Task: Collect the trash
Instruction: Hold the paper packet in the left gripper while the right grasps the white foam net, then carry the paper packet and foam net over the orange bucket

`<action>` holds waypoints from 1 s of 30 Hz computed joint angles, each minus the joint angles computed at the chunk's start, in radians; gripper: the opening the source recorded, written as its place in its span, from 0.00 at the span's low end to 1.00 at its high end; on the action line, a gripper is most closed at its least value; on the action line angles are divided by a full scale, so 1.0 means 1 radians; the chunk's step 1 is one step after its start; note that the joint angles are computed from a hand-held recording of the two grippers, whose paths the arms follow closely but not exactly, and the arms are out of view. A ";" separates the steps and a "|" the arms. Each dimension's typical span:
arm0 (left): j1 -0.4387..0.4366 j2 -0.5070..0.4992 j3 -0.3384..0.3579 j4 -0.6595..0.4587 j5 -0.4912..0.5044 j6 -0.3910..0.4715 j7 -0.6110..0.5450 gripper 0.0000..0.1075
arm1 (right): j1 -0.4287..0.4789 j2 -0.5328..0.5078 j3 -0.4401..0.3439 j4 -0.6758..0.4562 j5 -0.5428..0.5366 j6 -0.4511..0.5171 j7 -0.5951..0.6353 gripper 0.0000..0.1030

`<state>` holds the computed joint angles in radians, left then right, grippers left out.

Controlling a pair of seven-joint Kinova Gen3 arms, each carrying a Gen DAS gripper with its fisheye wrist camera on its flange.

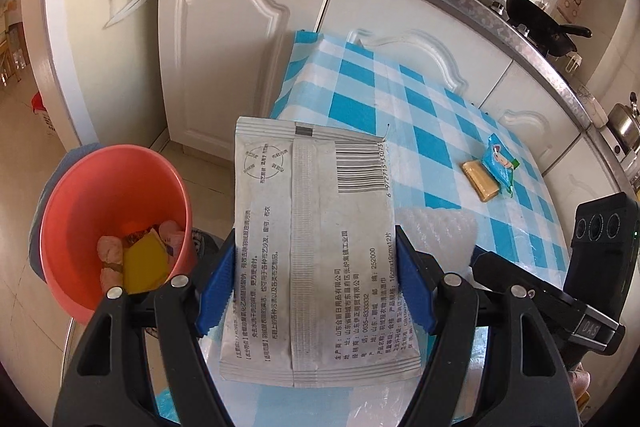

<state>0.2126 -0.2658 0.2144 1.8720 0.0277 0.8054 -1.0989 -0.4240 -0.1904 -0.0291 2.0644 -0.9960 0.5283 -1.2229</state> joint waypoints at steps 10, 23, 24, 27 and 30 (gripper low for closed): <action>0.028 0.026 -0.047 0.031 0.097 -0.038 -0.086 0.67 | 0.019 0.037 -0.008 -0.014 -0.048 0.037 0.049 0.53; 0.025 0.004 -0.097 0.066 0.181 -0.075 -0.172 0.68 | 0.029 0.014 -0.024 0.008 -0.031 -0.015 0.002 0.31; 0.022 -0.002 -0.104 0.070 0.189 -0.075 -0.180 0.68 | 0.028 0.011 -0.029 0.009 -0.017 -0.025 -0.013 0.30; 0.013 -0.018 -0.124 0.082 0.212 -0.077 -0.206 0.68 | 0.017 0.004 -0.038 0.010 0.022 -0.056 -0.062 0.30; 0.007 -0.032 -0.146 0.094 0.238 -0.077 -0.238 0.68 | 0.004 0.000 -0.040 0.010 0.065 -0.076 -0.108 0.30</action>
<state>0.2198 -0.2975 0.0689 1.9661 0.2655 0.7286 -1.3369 -0.4198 -0.1904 -0.0692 2.0740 -0.9311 0.4519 -1.3314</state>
